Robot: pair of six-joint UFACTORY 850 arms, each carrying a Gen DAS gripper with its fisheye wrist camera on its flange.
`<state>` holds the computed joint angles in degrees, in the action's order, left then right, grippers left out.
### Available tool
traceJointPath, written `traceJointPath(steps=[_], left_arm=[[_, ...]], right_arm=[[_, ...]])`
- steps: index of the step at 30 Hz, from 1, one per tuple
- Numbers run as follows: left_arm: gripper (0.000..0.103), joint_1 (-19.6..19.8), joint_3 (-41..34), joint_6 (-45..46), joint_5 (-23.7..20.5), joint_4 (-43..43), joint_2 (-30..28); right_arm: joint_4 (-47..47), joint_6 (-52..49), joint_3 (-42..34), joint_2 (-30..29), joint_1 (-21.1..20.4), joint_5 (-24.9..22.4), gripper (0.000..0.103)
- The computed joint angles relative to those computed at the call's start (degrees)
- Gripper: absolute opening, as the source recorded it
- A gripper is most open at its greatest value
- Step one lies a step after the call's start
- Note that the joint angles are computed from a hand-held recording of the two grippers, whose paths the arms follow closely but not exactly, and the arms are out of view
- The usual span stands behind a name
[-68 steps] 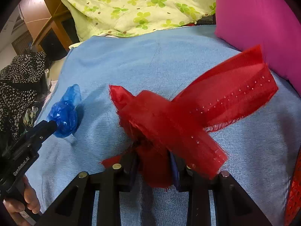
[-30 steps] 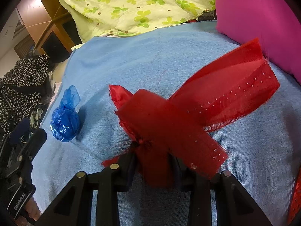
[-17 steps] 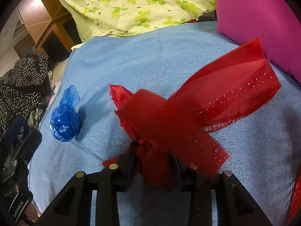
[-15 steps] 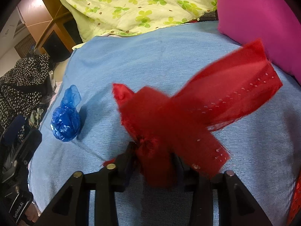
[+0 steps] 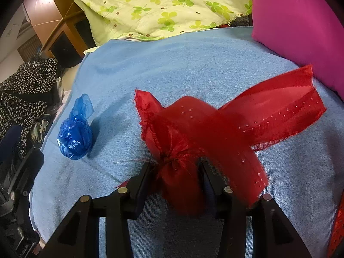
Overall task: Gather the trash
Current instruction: 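Lift the red ribbon with the right gripper while the left gripper approaches the blue bag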
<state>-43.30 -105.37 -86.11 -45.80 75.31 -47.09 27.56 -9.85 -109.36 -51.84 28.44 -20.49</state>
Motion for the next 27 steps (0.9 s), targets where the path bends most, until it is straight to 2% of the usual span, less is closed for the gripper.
traceJointPath(steps=[9, 14, 16, 17, 22, 25, 27], left_arm=[[0.079, 0.28, 0.05, 0.47, 0.63, -0.51, 0.03], [0.079, 2.09, 0.3, 1.32, 4.31, -4.93, 0.18], [0.079, 4.03, 1.53, 0.12, 8.43, -8.1, 1.17], [0.079, 4.8, 2.22, -0.59, 10.45, -9.22, 1.64], [0.08, 9.98, 7.88, -7.08, 26.6, -15.25, 4.64], [0.08, 11.11, 9.23, -11.01, 31.25, -14.83, 4.9], [0.08, 11.42, 8.98, -10.32, 32.88, -16.25, 4.34]], right_arm=[[0.23, -0.35, -0.24, -0.1, 0.0, -0.2, 0.049], [1.02, -0.72, -0.25, -0.09, -0.07, -0.29, 0.049], [2.23, -1.28, 0.11, 0.12, -0.2, -0.08, 0.048], [0.18, 0.47, 0.5, 0.33, -0.01, 0.65, 0.041], [-4.61, 3.89, 1.03, 0.69, 0.53, 1.89, 0.029], [-5.11, 4.26, 1.91, 1.32, 0.72, 3.25, 0.027], [-6.1, 5.12, 2.76, 1.95, 0.86, 4.49, 0.026]])
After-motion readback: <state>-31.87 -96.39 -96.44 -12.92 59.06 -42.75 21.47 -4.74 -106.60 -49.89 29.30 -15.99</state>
